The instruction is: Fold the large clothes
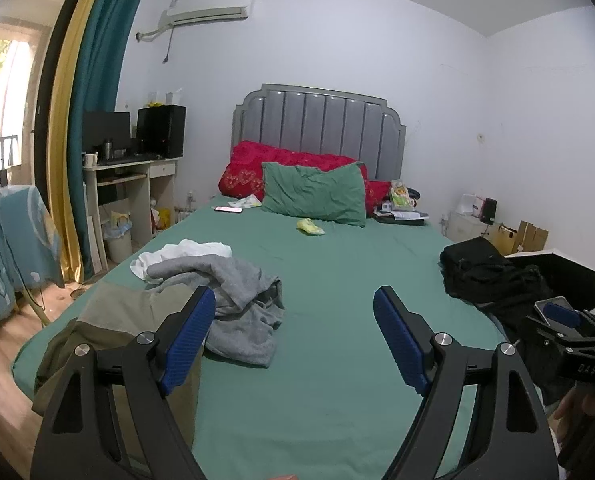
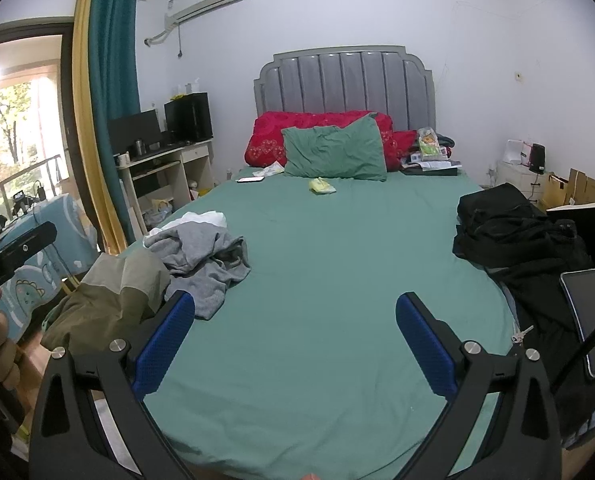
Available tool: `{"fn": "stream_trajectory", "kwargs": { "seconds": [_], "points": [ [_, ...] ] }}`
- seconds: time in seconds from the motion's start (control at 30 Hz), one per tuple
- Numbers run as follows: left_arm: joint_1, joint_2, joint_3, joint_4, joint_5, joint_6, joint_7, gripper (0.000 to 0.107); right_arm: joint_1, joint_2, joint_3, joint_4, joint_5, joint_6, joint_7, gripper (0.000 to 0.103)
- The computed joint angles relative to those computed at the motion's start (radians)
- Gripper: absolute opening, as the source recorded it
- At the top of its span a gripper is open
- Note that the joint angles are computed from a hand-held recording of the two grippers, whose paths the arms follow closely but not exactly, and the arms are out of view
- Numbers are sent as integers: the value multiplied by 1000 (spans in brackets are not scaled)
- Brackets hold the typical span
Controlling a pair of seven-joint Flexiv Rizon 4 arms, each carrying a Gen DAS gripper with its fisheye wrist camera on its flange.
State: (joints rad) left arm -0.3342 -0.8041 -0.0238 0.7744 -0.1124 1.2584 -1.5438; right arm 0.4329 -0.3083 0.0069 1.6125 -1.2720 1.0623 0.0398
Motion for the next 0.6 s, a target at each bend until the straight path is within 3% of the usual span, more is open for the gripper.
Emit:
{"fn": "stream_trajectory", "kwargs": {
  "seconds": [0.6],
  "points": [
    [2,5,0,2,1,1,9,84,-3,0,-1,2,-19,10,23,100]
  ]
}}
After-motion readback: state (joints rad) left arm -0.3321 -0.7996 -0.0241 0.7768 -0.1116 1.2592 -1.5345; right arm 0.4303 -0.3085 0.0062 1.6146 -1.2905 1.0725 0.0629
